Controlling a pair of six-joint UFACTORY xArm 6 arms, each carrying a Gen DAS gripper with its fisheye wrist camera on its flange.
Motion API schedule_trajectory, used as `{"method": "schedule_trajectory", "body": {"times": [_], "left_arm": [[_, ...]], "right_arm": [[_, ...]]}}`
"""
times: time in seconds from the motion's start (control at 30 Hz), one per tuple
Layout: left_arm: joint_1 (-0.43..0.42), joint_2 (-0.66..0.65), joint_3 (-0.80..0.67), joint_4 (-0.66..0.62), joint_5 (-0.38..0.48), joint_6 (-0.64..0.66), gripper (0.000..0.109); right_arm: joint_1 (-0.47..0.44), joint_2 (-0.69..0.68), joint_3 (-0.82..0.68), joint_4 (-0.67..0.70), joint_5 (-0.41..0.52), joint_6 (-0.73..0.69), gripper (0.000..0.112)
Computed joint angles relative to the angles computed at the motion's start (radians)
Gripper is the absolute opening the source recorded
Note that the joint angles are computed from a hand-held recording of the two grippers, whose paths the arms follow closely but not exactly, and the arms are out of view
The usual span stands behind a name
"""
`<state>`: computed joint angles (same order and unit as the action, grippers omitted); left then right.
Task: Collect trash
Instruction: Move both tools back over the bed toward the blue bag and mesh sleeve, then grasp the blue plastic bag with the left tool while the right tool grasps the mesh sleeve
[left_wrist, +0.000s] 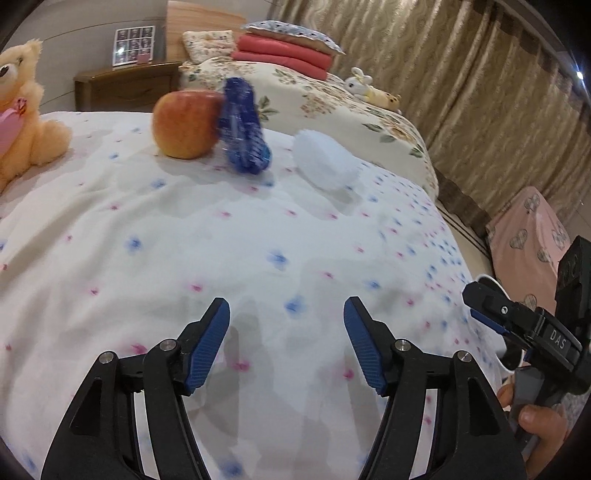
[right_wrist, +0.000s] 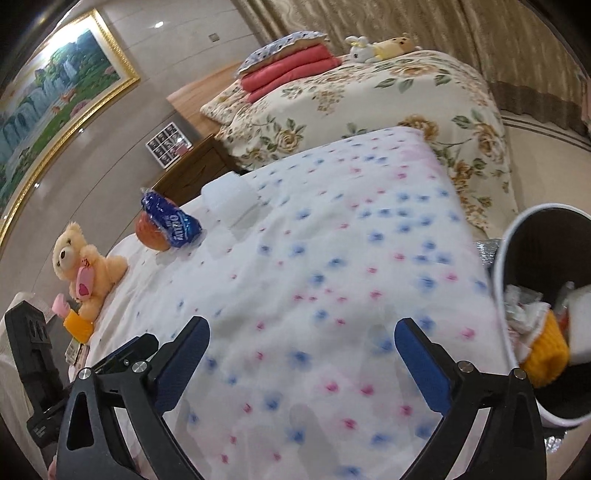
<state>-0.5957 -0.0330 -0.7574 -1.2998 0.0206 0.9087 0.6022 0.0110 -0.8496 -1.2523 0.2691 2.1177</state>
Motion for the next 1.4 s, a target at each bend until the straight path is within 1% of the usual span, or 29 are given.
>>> {"method": "schedule_trajectory", "body": {"times": [0.2, 0.37, 0.67, 0.77, 0.87, 1.1, 1.17, 1.23, 1.33, 1.37, 1.4], "left_arm": [[0.052, 0.052, -0.047, 0.07, 0.009, -0.06, 0.067], [0.088, 0.113, -0.105, 0.202, 0.011, -0.171, 0.068], [0.134, 0.224, -0.232, 0.392, 0.023, -0.321, 0.069], [0.146, 0.265, -0.279, 0.449, 0.034, -0.365, 0.069], [0.154, 0.298, -0.315, 0.521, 0.028, -0.413, 0.069], [0.169, 0.361, -0.4, 0.509, 0.055, -0.408, 0.069], [0.169, 0.375, -0.414, 0.52, 0.048, -0.423, 0.069], [0.166, 0.386, -0.423, 0.528, 0.027, -0.434, 0.069], [0.158, 0.405, -0.454, 0.48, 0.027, -0.38, 0.069], [0.154, 0.409, -0.46, 0.47, 0.019, -0.366, 0.067], [0.149, 0.413, -0.467, 0.444, 0.015, -0.335, 0.057]], "right_arm": [[-0.03, 0.079, -0.077, 0.006, -0.054, -0.033, 0.101], [-0.067, 0.153, -0.148, 0.02, -0.109, -0.066, 0.101], [-0.115, 0.279, -0.279, 0.057, -0.177, -0.136, 0.101], [-0.144, 0.326, -0.334, 0.027, -0.216, -0.107, 0.101], [-0.163, 0.362, -0.377, 0.017, -0.232, -0.09, 0.101], [-0.17, 0.436, -0.475, 0.032, -0.22, -0.108, 0.1], [-0.168, 0.448, -0.489, 0.04, -0.212, -0.124, 0.097], [-0.164, 0.459, -0.5, 0.064, -0.204, -0.152, 0.087], [-0.167, 0.471, -0.51, 0.097, -0.21, -0.193, 0.075], [-0.168, 0.475, -0.514, 0.096, -0.22, -0.192, 0.073], [-0.168, 0.48, -0.517, 0.114, -0.225, -0.21, 0.066]]}}
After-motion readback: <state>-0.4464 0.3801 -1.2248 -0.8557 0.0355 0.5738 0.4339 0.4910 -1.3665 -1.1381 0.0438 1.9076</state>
